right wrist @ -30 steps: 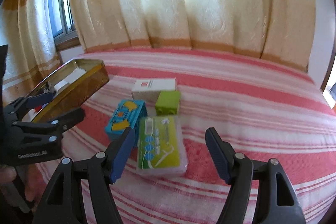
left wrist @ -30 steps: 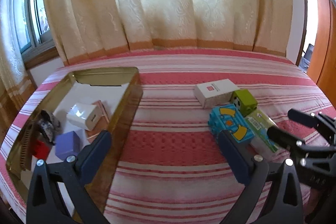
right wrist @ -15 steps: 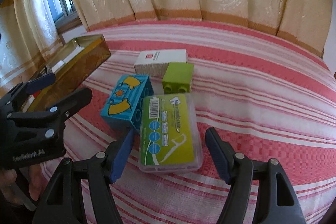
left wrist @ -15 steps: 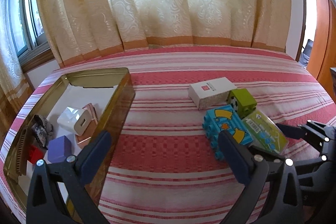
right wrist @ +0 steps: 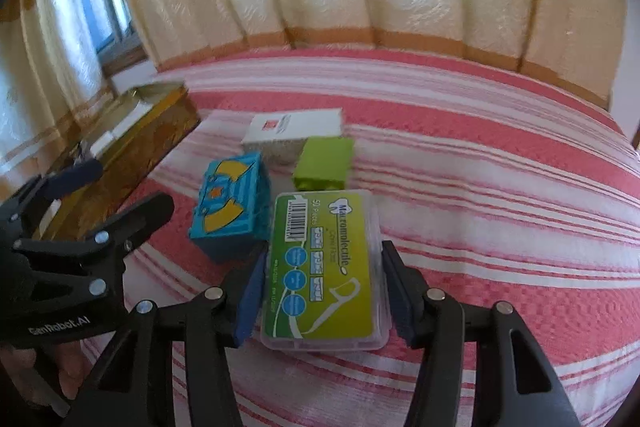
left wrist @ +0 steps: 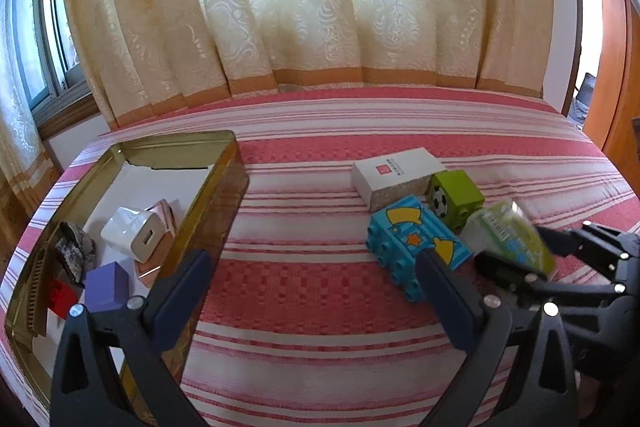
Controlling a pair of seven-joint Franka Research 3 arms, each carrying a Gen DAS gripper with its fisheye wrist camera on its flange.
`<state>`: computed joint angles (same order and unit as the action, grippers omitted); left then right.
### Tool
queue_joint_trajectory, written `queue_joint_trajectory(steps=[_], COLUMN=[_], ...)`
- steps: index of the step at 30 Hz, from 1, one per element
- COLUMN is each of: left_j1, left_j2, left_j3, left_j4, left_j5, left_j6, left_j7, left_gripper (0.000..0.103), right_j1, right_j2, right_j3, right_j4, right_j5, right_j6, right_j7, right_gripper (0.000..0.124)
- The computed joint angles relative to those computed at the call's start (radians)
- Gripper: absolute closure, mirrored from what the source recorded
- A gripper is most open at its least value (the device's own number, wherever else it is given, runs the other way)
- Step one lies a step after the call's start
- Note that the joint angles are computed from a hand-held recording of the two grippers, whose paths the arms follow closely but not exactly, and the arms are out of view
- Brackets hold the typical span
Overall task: Organize rigid objects
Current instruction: 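Grasp the green floss case with the right tool while the left tool approaches the blue block, then grasp the blue printed block with the left tool while the right tool holds the floss case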
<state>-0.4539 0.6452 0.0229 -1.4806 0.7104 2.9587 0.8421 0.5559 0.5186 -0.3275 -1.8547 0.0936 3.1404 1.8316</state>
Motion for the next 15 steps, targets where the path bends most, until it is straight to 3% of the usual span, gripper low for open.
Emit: queue_joint_trajectory(steps=[4, 7, 10, 15], left_j1=[0.008, 0.0, 0.017, 0.054], left_j2=[0.021, 0.053, 0.087, 0.131], left_j3=[-0.033, -0.046, -0.086, -0.153], left_j4=[0.03, 0.077, 0.127, 0.187], left_j5=[-0.023, -0.037, -0.086, -0.188], left_j6=[-0.019, -0.05, -0.079, -0.106], left_j7=[0.045, 0.086, 0.147, 0.259], left_gripper=[0.0, 0.0, 0.0, 0.0], right_j1=[0.124, 0.176, 0.286, 0.309], right_j2=[0.004, 0.011, 0.044, 0.045], right_j3=[-0.149, -0.214, -0.346, -0.374], right_j4=[-0.041, -0.056, -0.06, -0.075], right_j5=[0.029, 0.066, 0.088, 0.126], right_j6=[0.047, 0.059, 0.054, 0.069], right_j7=[0.088, 0.114, 0.149, 0.153], right_gripper=[0.067, 0.067, 0.067, 0.067])
